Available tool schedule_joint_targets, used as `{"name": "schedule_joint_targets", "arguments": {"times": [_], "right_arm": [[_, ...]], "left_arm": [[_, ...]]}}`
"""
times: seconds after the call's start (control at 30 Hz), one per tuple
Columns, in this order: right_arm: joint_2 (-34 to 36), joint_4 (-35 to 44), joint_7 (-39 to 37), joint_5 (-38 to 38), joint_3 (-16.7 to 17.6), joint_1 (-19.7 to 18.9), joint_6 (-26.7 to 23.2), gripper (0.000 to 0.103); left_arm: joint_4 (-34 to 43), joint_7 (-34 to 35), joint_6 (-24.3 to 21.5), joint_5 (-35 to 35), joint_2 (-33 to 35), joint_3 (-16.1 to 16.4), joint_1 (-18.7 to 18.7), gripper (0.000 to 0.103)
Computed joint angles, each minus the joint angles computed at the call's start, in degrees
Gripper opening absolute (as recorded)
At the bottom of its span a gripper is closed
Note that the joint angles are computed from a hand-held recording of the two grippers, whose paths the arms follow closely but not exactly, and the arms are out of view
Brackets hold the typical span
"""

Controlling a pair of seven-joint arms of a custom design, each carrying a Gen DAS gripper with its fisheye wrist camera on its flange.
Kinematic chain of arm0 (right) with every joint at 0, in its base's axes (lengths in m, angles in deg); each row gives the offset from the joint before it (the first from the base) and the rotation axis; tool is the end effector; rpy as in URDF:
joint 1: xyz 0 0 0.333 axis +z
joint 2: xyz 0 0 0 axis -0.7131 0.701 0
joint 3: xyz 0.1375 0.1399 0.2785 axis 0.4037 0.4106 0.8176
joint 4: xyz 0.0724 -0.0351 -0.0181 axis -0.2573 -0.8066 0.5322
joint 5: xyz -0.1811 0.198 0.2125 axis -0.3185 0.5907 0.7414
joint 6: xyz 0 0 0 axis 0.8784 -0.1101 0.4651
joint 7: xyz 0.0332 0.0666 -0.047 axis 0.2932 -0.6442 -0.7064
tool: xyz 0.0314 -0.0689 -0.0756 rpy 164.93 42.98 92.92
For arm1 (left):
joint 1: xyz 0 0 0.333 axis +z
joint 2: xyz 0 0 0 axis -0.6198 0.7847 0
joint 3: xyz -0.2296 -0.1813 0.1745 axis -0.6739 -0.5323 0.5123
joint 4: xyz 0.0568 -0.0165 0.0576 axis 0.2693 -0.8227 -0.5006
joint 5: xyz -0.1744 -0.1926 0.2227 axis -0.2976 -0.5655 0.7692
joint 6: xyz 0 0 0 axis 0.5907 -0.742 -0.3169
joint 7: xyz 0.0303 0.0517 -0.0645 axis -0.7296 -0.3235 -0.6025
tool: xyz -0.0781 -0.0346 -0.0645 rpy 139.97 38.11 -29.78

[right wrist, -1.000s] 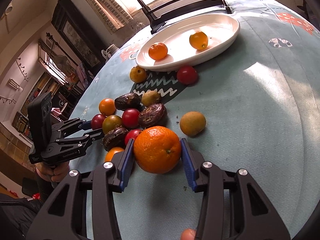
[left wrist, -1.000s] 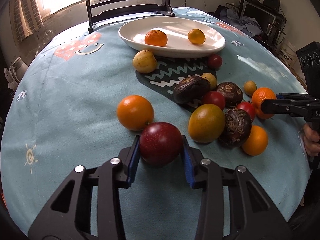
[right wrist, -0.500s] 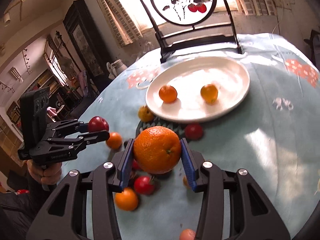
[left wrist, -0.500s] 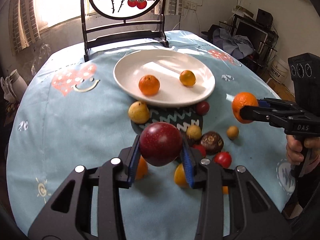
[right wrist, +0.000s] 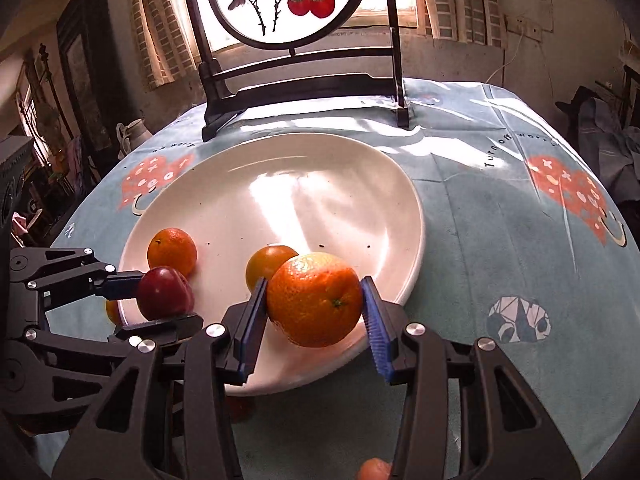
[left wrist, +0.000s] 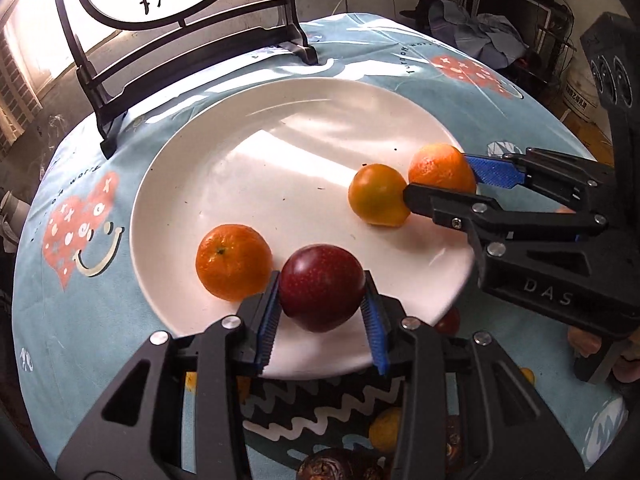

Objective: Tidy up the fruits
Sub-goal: 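Place a red plum on the plate with left gripper while right places an orange, then place an orange on the plate with left gripper while right places another orange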

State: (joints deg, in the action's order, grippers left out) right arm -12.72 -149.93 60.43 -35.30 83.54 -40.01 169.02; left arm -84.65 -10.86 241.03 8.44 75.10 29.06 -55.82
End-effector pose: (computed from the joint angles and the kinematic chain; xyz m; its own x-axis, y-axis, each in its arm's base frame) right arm 0.6178 0.1717 0.4299 0.5469 -0.8231 -0.1532 -0.6508 -0.3028 -0.6962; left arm 0.5548 -0.2600 0.4481 -0.1497 -0.9869 -0.0602 -0.8315 0.1586 -0.5324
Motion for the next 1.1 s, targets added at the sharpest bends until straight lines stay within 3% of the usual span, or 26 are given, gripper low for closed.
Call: {"name": "schedule_joint_targets", "arguments": {"times": [0.07,0.2,0.3,0.4,0.53,0.8,0.93,1.1], "right_arm": [[-1.0,-1.0,-1.1,1.0,0.6,-0.5,-0.2,0.051],[-4.7,-3.3,-10.5,11.6,3.5,-3.6,-0.9,0.051],[-8.5,-5.6,-16.3,18.8,3.5,-5.4,-7.2,0.051],[-13.0,-9.0,-22.5,23.2,2.4,-6.7,-18.3,0.051],[-17.8,-15.8,-27.9,24.1,0.2,-4.5,-21.7,0.051],[-26.6,-26.1,-31.7,21.1,-6.8,-0.7,-33.5,0.051],[-29.9,-31.3,-30.8,17.7,-7.4,3.1,-28.3,0.051],[-29.0,-31.8,-28.1,15.3,-8.8,7.6,-24.4,0.051]], "left_arm": [[0.0,-0.9,-0.9,1.0,-0.3,0.5,-0.5,0.045],[-5.4,-9.5,3.6,8.5,-5.9,2.3,-1.0,0.079],[-10.6,-18.5,5.8,17.2,-11.6,2.4,-0.1,0.092],[-16.0,-26.5,5.1,24.7,-17.0,1.2,1.9,0.095],[-23.8,-39.1,4.3,32.8,-23.0,-1.3,6.1,0.096],[-31.9,-43.5,2.7,31.2,-28.7,-5.3,13.1,0.096],[-34.4,-41.2,6.7,26.3,-29.8,-5.4,15.3,0.096],[-35.4,-40.9,8.1,26.5,-30.7,-8.3,18.0,0.096]]}}
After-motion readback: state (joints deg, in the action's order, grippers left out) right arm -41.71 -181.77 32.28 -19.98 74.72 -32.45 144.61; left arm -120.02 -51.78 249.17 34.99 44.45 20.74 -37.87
